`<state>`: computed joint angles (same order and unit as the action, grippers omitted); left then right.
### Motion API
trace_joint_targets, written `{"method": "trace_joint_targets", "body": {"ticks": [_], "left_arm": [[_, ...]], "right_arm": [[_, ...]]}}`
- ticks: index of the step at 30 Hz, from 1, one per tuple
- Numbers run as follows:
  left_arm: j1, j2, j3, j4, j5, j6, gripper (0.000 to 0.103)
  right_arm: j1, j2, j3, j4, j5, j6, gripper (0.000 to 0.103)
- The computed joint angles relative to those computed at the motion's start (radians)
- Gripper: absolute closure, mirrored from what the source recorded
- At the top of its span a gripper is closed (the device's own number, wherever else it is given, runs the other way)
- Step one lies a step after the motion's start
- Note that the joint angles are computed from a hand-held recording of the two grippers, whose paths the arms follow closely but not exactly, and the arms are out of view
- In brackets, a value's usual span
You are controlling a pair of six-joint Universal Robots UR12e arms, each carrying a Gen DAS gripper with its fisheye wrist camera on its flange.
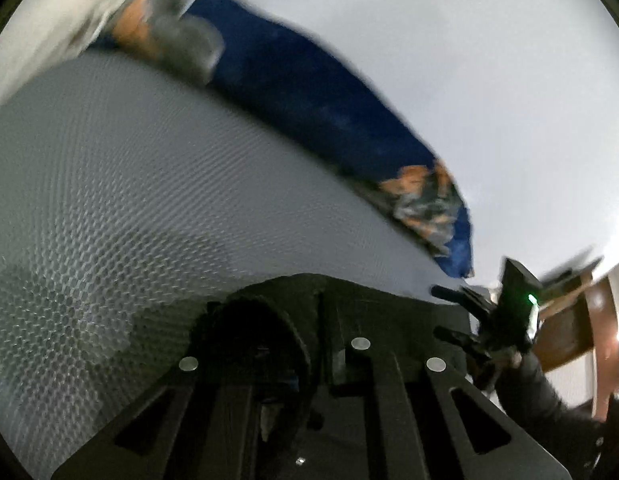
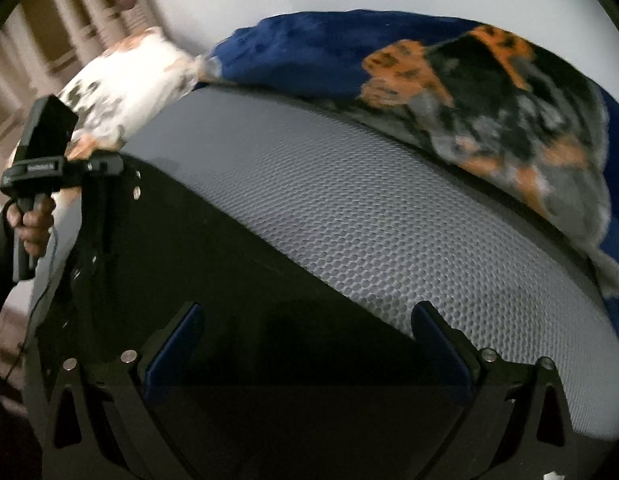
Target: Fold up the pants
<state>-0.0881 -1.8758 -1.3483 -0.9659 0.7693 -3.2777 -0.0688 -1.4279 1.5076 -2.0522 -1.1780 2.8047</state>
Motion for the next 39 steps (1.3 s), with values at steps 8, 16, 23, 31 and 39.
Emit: {"method": "trace_joint_targets", "body": {"ticks": [8,16,23,31,39], "left_arm": [[0.011,0.072,-0.05,0.077,-0.028,0.046,0.095],[0.0,0.088,-0.052,0.092,-0.003,0.026,0.095],[-0.009,0.084,-0.035,0.068,0.019,0.024,0.095],[-0.015,0.093,-0.048,0.083,0.054,0.013,0.095],[-0.012,0.134,-0.062,0.039,0.068,0.098,0.095]], "right_arm": [[-0.026,0.08,-0.161,0.339,0.091,-0.259,0.028],[-0.036,0.092,-0.195,0.468,0.032,-0.386,0.043],[-0.025,0.056,-0.127,0.359,-0.109,-0.332,0.077],[-0.014,-0.027,-0.025,0.183,-0.183,-0.222,0.092],[0.022,-0.159,0.083,0.0,-0.302,-0.102,0.094]]}}
